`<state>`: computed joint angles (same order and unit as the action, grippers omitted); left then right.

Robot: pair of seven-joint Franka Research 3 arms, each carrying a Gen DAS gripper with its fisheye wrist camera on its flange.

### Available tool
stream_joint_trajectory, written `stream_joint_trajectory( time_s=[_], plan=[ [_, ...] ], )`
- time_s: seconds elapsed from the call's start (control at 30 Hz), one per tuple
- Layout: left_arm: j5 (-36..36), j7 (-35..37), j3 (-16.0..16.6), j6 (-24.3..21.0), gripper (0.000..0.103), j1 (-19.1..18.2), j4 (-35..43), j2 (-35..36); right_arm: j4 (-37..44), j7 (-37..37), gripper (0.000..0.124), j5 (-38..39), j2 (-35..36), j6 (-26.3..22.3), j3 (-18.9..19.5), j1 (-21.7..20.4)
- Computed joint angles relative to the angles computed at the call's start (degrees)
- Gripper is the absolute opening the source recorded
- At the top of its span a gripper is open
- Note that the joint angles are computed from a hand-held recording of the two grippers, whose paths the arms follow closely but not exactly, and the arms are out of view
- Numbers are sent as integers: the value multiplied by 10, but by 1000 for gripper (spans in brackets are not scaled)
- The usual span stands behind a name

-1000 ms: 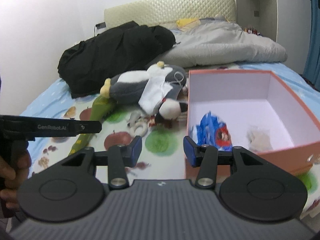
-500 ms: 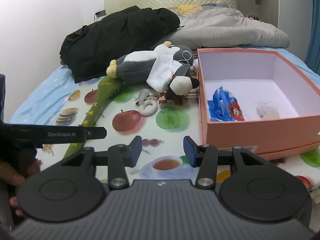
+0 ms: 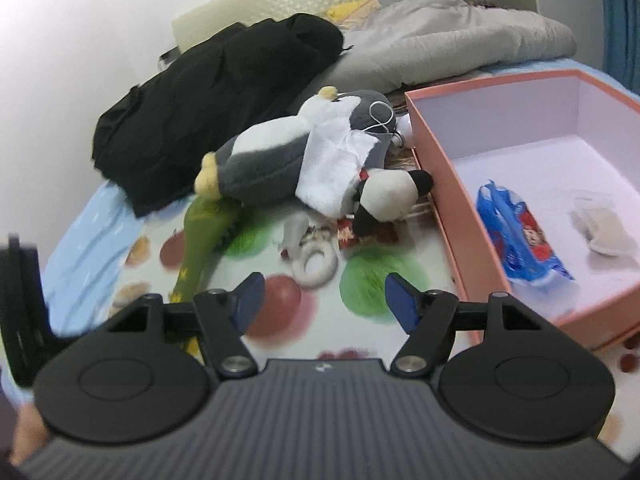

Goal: Organize soft objects
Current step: 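Grasp the white fluffy ring with left while right grasps the panda plush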

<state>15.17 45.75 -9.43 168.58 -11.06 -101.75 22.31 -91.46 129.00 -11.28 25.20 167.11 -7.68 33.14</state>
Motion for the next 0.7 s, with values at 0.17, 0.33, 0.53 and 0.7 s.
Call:
stream_joint_trajectory(
  time_s=[0.17,0.33,0.53,0.7],
  plan=[
    [-55,53,-52,3,46,42,47,53,110,50,69,-5,77,-48,-29,13],
    [-112,105,-93,2,47,68,96,105,210,68,69,8,145,-86,-20,-5],
    [-112,158,-95,8,53,68,140,146,313,53,68,39,215,-131,2,-30],
    [-111,216,-101,6,59,67,172,171,391,44,61,66,266,-174,15,-47]
  ],
)
